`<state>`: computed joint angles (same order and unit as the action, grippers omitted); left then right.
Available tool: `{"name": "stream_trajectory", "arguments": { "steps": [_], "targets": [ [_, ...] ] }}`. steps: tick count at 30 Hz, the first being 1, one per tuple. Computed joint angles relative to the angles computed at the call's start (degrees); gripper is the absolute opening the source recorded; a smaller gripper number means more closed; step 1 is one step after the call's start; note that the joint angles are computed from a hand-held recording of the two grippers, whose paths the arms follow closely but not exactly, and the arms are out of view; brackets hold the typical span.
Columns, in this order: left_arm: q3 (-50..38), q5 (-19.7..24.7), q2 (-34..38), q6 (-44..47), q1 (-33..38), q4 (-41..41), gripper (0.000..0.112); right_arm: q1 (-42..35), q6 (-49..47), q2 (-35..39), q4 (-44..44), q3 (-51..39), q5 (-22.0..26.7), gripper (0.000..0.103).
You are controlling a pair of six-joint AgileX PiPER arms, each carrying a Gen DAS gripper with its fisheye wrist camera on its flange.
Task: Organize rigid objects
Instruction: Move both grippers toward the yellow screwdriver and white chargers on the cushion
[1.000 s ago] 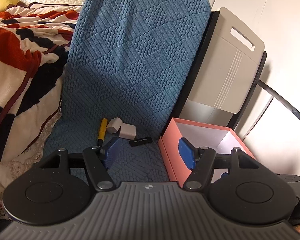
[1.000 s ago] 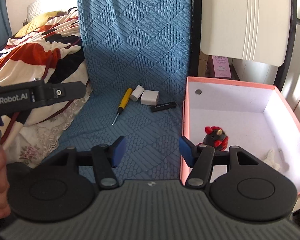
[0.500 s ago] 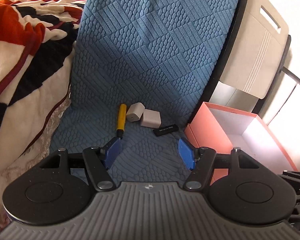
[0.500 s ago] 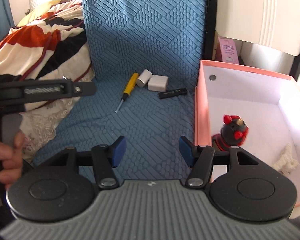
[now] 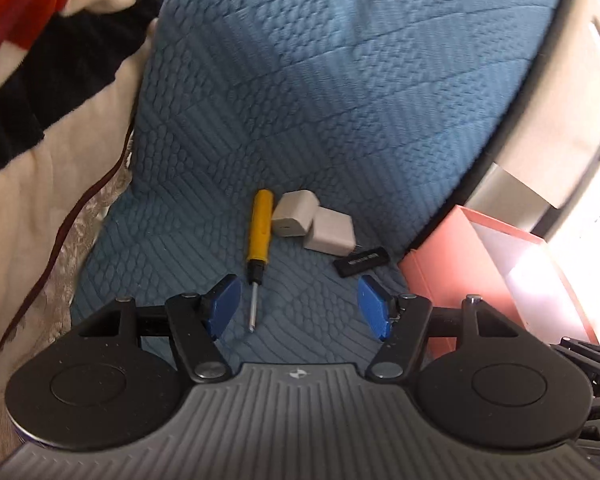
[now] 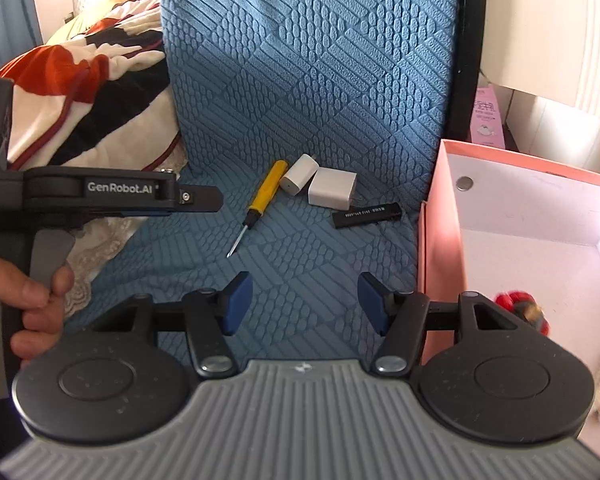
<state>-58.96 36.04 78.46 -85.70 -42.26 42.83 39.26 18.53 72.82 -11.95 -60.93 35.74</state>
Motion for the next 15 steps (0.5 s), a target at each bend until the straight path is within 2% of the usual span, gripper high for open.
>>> {"name": "stream_trajectory", "arguments": {
  "steps": [1, 4, 7, 9, 11, 13, 15],
  "targets": [
    [-0.06, -1.27, 0.48, 2.01, 1.70, -2.21, 0.070, -0.82, -1.41, 1.07, 1.47, -0.70, -0.44, 0.061],
    [1.47, -8.87, 0.93, 9.82, 8.71, -13.28, 0.070, -3.31, -6.85, 4.62, 7.49, -3.53, -1.32, 0.061],
    [1.21, -11.59, 2.53, 14.01, 12.11, -18.09, 0.069, -4.68, -11.31, 8.34, 11.06, -6.87, -1.74, 0.061],
    [1.23, -14.69, 3.82, 20.39, 14.59, -24.98, 0.069, -5.12, -12.15, 11.31, 11.11, -9.44, -2.14, 0.061],
    [0.26, -15.27, 5.63, 25.30, 15.98, -29.72, 0.069, -6.20, -14.04, 14.48, 12.96, -12.28, -2.38, 0.061],
    [-1.35, -14.12, 7.48, 26.17, 16.52, -30.21, 0.069, -7.07, -15.03, 17.78, 14.21, -15.26, -2.23, 0.060],
    [-1.76, -15.22, 8.65, 29.40, 17.53, -33.31, 0.069, -7.73, -15.07, 20.96, 14.46, -18.27, -1.50, 0.060]
  ]
}}
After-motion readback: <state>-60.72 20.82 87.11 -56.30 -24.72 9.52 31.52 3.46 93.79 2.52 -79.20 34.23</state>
